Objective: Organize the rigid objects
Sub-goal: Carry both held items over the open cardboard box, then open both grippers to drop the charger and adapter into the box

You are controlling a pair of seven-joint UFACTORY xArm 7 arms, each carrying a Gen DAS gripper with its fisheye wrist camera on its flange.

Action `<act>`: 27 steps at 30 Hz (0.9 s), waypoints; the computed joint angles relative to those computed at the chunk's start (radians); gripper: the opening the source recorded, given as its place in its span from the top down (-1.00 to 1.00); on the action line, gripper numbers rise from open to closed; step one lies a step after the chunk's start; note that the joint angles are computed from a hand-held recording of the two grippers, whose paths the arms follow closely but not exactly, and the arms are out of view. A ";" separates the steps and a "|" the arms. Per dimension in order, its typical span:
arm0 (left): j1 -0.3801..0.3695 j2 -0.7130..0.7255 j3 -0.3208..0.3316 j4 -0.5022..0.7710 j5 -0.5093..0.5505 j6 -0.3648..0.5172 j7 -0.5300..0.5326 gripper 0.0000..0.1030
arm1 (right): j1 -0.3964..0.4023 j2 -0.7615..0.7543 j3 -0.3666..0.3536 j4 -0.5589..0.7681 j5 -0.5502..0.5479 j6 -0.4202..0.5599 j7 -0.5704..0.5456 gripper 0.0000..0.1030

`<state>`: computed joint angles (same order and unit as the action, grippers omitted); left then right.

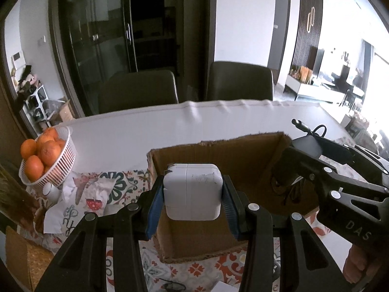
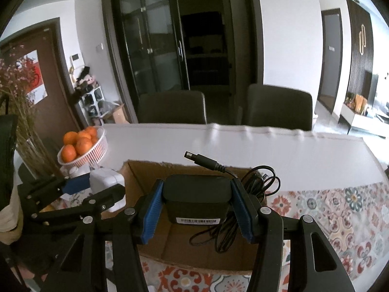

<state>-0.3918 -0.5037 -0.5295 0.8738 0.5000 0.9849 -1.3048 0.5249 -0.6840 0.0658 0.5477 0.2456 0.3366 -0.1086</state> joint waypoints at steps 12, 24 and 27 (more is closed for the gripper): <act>-0.022 0.060 0.035 0.004 -0.030 -0.012 0.010 0.13 | 0.013 0.080 -0.042 0.022 0.058 0.053 -0.048 -0.07; -0.029 0.038 0.012 0.015 -0.011 0.023 -0.044 0.13 | -0.052 0.005 0.020 -0.011 0.033 0.056 -0.006 -0.10; -0.031 0.017 -0.015 0.023 0.007 0.059 -0.065 0.13 | -0.065 -0.035 0.031 -0.029 0.005 0.059 0.019 -0.10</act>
<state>-0.4224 -0.4866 -0.5442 0.8964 0.5067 1.0442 -1.3702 0.4602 -0.7187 0.0972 0.5183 0.2505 0.3959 -0.0899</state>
